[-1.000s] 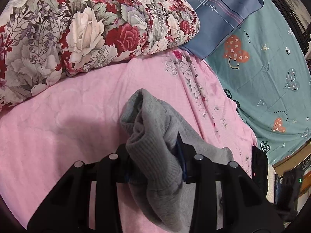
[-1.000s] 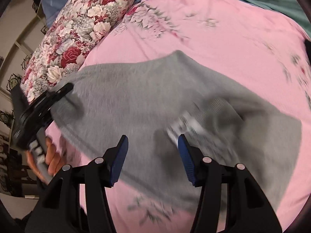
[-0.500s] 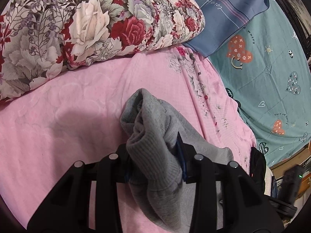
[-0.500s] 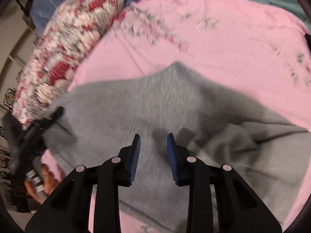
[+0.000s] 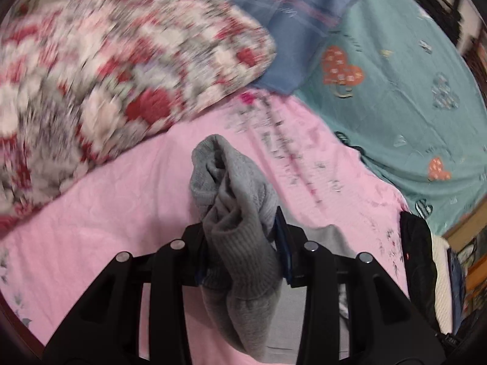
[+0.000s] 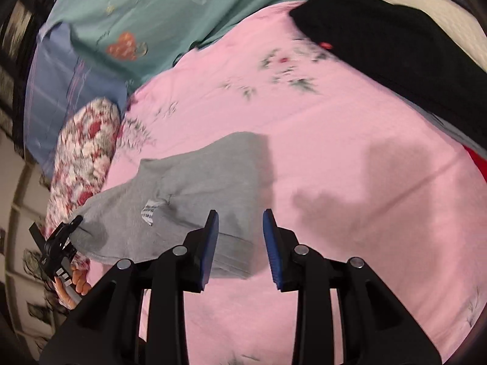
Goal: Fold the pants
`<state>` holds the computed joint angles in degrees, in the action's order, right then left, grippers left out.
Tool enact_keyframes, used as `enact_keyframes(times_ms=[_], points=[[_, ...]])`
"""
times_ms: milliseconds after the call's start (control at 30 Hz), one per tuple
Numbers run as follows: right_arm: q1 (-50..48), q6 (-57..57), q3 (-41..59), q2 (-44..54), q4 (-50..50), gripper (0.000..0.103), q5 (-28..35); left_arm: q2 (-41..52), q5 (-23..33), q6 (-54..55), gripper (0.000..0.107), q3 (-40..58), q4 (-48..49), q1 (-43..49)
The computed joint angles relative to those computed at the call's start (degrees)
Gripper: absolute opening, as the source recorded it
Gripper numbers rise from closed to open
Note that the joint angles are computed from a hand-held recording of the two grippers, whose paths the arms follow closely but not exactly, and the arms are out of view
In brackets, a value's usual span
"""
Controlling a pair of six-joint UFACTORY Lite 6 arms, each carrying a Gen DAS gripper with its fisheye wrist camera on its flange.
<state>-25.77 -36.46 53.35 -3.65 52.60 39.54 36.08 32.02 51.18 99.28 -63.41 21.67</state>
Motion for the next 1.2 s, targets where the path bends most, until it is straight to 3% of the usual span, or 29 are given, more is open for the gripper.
enact_keyframes(times_ms=[100,267,367,500,700,800,900,967,1033,1067,1100,1133,1200], points=[[-8.4,-7.7,-3.5,-3.1,4.7,0.032,3.8,-10.0,-2.0,1.7,0.034,-6.5,1.4,-6.5],[-17.8,-16.5,-6.8,-5.0,8.8,0.032,11.0,-15.3,-6.0,-10.9,0.028,-7.7,14.7,-22.6],[-21.4,-20.7,-8.0,-5.1,10.2,0.032,14.4,-12.2,-9.7,-23.7,0.025,-5.9,27.4,-33.6],[-24.9,-24.1,-9.7,-5.1,10.6,0.032,17.7,-2.9,-8.5,-36.0,0.023,0.8,37.9,-44.0],[-28.8,-26.8,-10.1,-4.1,10.6,0.032,20.0,7.8,-9.1,-50.7,0.025,6.9,53.2,-51.0],[-28.6,-26.9,-9.7,-2.4,11.0,0.032,19.2,6.6,-10.3,-45.7,0.031,3.8,48.7,-52.0],[-26.7,-25.6,-9.4,-0.7,10.7,0.032,17.9,3.0,-11.1,-32.2,0.031,-0.3,37.7,-53.5],[-25.4,-25.2,-9.7,-0.9,10.5,0.032,17.3,3.0,-8.8,-28.1,0.045,0.6,34.6,-53.5],[-24.1,-24.7,-9.7,-1.4,10.3,0.034,17.1,0.2,-6.1,-19.4,0.061,-1.8,25.3,-51.5],[-23.3,-24.2,-9.5,-1.4,10.1,0.039,16.9,-2.2,-5.8,-16.3,0.066,-4.1,22.0,-50.4],[-22.2,-23.5,-9.3,-1.5,10.0,0.048,16.3,-5.5,-6.7,-14.7,0.082,-7.1,20.5,-49.3],[-20.7,-23.2,-8.8,-1.4,10.5,0.051,15.9,-9.0,-8.0,-11.0,0.091,-10.6,16.9,-47.7],[-16.9,-22.4,-6.0,1.2,11.6,0.056,17.0,-14.6,-10.1,-8.5,0.091,-15.7,14.4,-44.3]])
